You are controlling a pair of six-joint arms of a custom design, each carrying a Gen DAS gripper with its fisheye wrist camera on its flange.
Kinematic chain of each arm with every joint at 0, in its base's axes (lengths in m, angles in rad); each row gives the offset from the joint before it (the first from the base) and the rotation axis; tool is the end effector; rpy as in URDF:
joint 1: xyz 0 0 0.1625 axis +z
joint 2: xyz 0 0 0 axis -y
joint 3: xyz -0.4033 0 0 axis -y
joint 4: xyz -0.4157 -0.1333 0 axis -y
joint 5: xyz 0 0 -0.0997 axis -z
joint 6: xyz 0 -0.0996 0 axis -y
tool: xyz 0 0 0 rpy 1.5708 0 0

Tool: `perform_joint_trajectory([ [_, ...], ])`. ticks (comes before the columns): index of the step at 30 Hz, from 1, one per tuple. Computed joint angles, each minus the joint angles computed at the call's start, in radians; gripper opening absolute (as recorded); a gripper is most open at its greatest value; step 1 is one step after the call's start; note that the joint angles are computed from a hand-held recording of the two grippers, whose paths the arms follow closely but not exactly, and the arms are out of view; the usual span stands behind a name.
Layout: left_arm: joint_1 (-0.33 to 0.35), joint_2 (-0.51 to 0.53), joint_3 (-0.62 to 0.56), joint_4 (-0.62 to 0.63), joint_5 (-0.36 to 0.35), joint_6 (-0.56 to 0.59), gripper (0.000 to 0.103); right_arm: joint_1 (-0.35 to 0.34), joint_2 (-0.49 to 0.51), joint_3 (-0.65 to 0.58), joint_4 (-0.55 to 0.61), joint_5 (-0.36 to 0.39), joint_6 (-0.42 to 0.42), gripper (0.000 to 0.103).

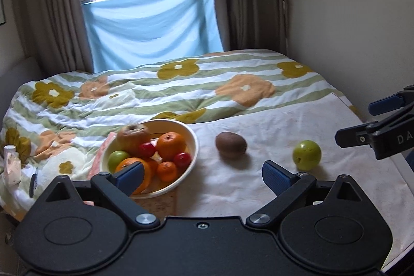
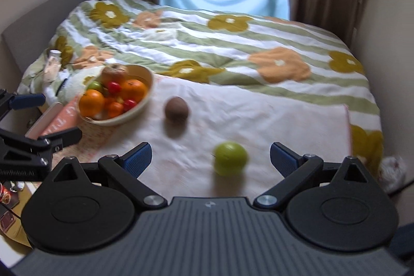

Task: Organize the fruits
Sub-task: 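Move both tools toward the brown kiwi and the green apple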

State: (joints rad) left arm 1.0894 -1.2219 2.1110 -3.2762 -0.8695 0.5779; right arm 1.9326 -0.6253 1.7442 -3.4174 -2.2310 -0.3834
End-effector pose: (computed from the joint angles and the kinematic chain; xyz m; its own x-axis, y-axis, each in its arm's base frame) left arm -0.0673 -0.5555 0.2392 -0.5763 0.2789 -0.7682 0.7545 0.5429 -0.3689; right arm 0.2924 -0.5686 0.0322 -0.7201 -0.1667 0.6735 -0.5755 0.6858 -0.4456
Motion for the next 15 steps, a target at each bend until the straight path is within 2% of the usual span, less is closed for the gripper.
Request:
perform_joint_trajectory([
  [6,0.028,0.091,-0.096,0.061,-0.054,0.053,0.100,-0.040,-0.025,0.043,-0.013,-0.028,0.042,0.103],
  [15,0.088,0.251,-0.299,0.193,-0.108,0.157,0.099,-0.089,0.000,0.014,0.026,-0.030,0.137,0.103],
])
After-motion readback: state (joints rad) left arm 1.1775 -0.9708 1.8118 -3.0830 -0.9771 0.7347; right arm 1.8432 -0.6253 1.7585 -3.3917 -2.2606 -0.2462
